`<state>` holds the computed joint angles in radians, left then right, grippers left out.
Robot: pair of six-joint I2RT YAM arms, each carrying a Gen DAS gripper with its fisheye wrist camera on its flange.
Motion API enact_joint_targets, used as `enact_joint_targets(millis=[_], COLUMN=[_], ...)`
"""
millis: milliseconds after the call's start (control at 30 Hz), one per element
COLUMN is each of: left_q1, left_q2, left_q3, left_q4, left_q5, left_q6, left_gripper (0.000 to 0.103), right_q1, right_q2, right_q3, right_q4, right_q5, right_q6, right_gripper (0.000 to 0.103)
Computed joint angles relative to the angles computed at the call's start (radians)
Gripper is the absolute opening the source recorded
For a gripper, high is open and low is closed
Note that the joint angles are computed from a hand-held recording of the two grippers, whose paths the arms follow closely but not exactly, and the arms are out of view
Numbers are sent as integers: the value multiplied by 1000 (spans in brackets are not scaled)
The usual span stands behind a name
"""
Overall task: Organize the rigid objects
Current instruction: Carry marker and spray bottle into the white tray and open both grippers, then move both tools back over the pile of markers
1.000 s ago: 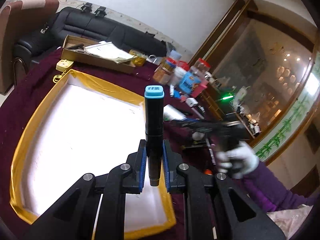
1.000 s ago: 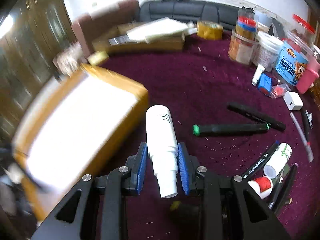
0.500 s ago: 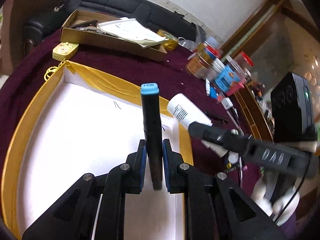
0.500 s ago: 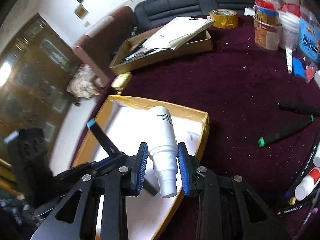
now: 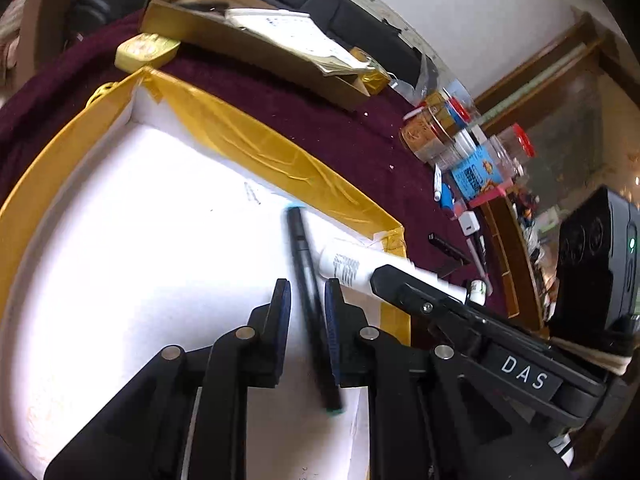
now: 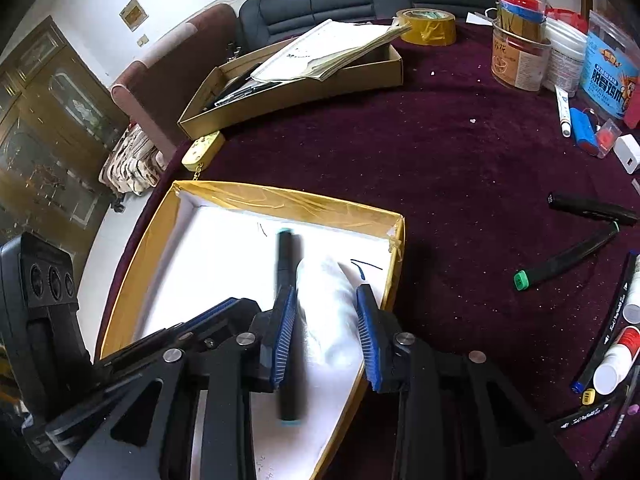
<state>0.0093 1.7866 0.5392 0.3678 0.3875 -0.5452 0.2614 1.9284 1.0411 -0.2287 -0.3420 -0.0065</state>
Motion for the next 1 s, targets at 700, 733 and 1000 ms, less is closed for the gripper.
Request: enact_joint_targets(millis=[700,733,1000], left_q1=[-647,-746,-1115], left_q2=[-610,-598,-333], left_q3=[-171,-149,128], left_q4=[-415,-450,-713], left_q5=[-776,-874,-1174], left_q6=[-285,-336,-516], left_gripper=[65,68,70], right_q1=[-485,-544,-934], right_q2=[-686,-721,-536], right_q3=[-662,-704,-642], right_q4=[360,401,394], right_q5=[-205,-221,-401], right_q6=[-302,-308,-365], right_gripper=[82,89,94])
